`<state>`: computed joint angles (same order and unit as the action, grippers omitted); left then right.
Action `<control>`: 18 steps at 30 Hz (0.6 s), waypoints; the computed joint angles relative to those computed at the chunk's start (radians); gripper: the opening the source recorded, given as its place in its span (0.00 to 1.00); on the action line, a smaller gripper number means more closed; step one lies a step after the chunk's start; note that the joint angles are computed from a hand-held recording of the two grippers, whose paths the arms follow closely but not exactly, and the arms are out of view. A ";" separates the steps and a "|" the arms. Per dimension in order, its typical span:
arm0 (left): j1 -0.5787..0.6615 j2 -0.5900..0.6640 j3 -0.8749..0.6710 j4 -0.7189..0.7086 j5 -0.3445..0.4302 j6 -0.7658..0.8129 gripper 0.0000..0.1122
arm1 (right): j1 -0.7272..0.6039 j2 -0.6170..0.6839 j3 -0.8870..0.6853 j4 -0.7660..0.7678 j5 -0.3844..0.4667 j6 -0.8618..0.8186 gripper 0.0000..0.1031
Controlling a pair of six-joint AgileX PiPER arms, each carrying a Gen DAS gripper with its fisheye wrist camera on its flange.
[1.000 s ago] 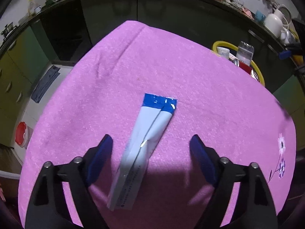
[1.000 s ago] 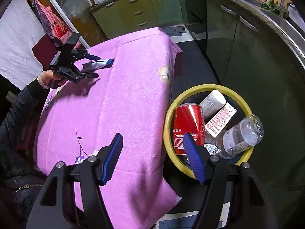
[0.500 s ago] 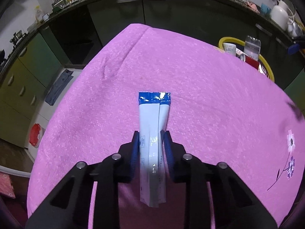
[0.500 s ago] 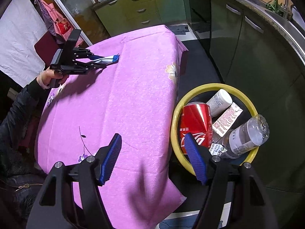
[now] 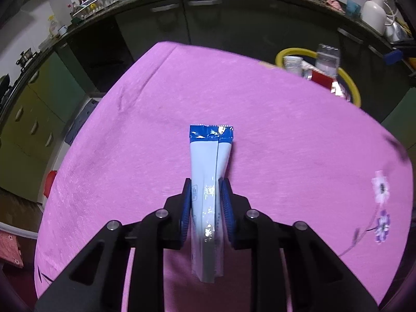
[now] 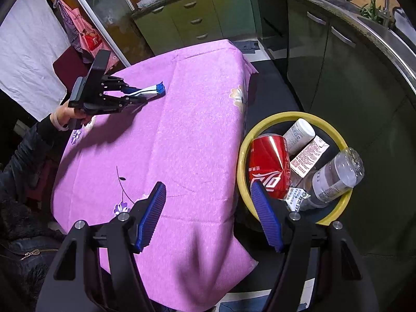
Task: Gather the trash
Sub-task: 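Carry the tube over the bin and open the left tool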
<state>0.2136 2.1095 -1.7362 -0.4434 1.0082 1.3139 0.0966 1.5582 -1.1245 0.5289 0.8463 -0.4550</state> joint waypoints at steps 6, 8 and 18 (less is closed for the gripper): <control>-0.067 -0.143 0.117 -0.046 0.059 0.013 0.20 | -0.047 -0.100 0.088 0.018 -0.017 -0.027 0.66; -0.115 -0.182 0.142 -0.047 0.072 0.003 0.20 | -0.073 -0.133 0.120 0.030 -0.021 -0.044 0.66; -0.429 -0.154 0.042 -0.067 0.150 -0.217 0.20 | -0.327 -0.284 0.299 0.156 0.029 -0.250 0.66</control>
